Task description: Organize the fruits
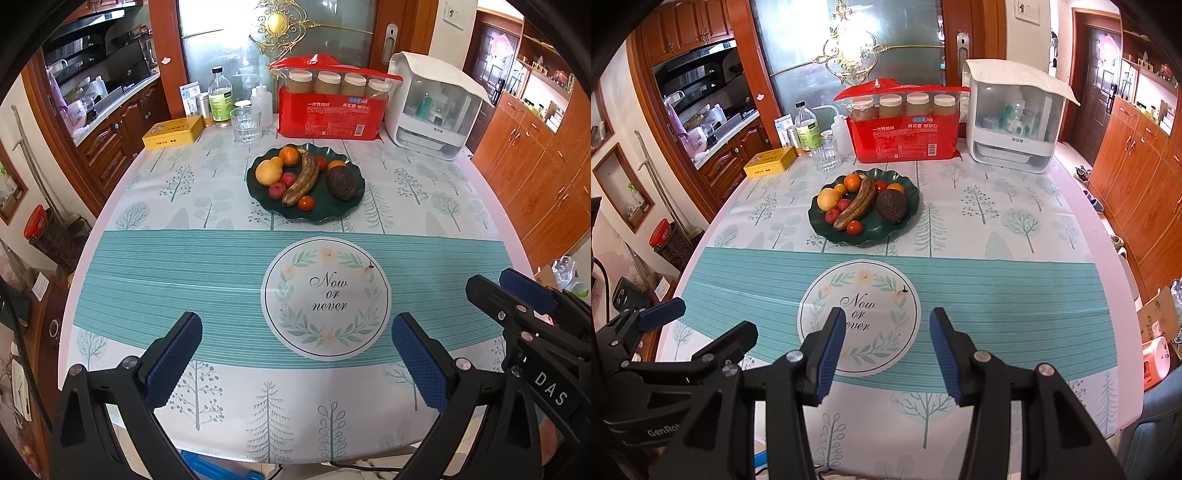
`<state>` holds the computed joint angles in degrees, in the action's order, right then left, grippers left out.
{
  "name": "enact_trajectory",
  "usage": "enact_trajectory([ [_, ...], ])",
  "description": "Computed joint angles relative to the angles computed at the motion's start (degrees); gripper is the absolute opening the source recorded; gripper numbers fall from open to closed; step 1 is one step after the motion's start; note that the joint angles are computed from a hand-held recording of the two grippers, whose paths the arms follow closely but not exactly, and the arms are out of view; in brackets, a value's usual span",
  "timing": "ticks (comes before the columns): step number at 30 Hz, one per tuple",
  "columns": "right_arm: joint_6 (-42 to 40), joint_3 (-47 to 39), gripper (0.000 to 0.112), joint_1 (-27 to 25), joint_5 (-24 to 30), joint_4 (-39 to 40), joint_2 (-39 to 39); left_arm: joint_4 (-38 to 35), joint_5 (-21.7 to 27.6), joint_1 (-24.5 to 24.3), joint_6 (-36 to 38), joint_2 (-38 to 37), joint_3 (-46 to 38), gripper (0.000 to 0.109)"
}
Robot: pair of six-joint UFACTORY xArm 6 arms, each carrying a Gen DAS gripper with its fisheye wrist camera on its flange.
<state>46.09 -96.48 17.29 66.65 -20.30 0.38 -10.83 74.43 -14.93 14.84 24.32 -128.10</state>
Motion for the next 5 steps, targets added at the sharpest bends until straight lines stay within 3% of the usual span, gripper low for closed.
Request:
enact_trajectory([
  [5,0.44,0.17,0.048,0.67,0.25,0.01,-0.2,0.5,-0.35,-0.04,-0.32,-0.94,1.54,0.102],
])
